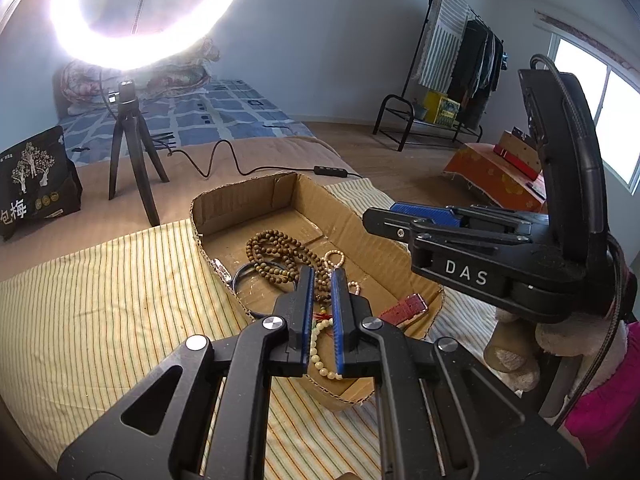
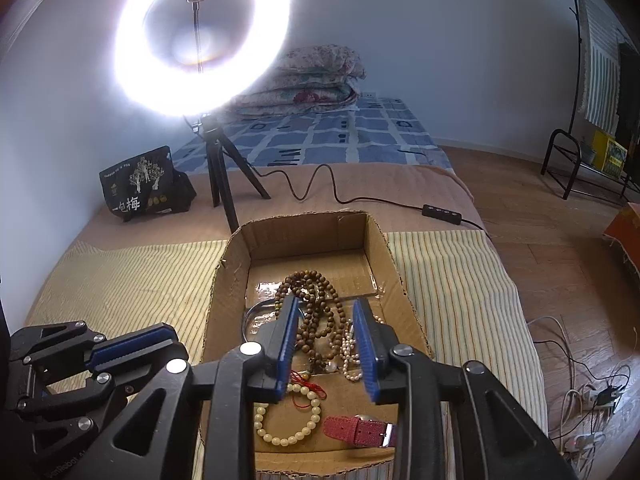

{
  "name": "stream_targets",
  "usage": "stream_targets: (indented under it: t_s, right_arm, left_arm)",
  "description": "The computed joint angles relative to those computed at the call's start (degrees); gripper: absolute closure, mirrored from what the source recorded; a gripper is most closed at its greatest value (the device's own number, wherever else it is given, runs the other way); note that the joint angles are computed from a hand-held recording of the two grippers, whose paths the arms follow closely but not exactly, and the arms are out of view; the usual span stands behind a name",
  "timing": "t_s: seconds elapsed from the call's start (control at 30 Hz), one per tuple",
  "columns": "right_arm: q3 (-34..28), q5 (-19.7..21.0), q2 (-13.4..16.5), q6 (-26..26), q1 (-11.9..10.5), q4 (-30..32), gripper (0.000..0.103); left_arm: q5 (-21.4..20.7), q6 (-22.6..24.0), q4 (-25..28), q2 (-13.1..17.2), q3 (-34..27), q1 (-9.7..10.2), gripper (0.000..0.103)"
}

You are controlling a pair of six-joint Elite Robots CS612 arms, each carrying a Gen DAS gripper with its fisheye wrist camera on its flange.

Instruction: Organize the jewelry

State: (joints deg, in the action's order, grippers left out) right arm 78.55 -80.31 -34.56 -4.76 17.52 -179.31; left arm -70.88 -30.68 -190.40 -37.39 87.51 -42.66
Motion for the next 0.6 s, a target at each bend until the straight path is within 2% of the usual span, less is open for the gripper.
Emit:
stream_targets:
  t_s: [0.03, 0.07, 0.1, 0.13, 0.17, 0.4, 0.47, 0.6]
  right_arm:
    - [0.0, -0.2, 0.0, 0.0, 0.0, 0.0, 0.064]
    - [0.0, -0.4, 0.0, -0.1, 0.1, 0.0, 0.053]
    - [0.1, -0.8, 0.0, -0.1, 0.1, -0.2, 0.046]
    - [0.2, -1.3, 0.0, -0.1, 0.2, -0.7, 0.033]
    - [0.3, -1.7, 0.0, -0.1, 0.3, -1.3, 0.025]
    - [0.6, -3.3, -0.2, 1.0, 0.4, -2.5, 0.011]
    - [0.7, -3.9, -0.2, 1.2, 0.5, -2.7, 0.003]
    - [1.1, -4.6, -0.5, 1.3, 0.7, -3.3, 0.0]
  left_arm:
    - [0.0, 0.0, 0.2, 0.0, -0.1, 0.01, 0.092]
    - [0.0, -0.1, 0.3, 0.0, 0.0, 0.01, 0.076]
    - [0.1, -0.2, 0.1, 0.0, 0.1, -0.01, 0.066]
    - [0.4, -0.3, -0.2, 0.0, 0.2, -0.07, 0.053]
    - [1.0, -0.4, -0.9, 0.0, 0.4, -0.19, 0.05]
    - [1.5, -0.6, -0.3, -0.3, 0.6, -0.26, 0.048]
    - [1.8, -0.7, -0.6, -0.3, 0.8, -0.32, 0.038]
    - [2.6, -0.5, -1.1, -0.5, 1.1, -0.48, 0.037]
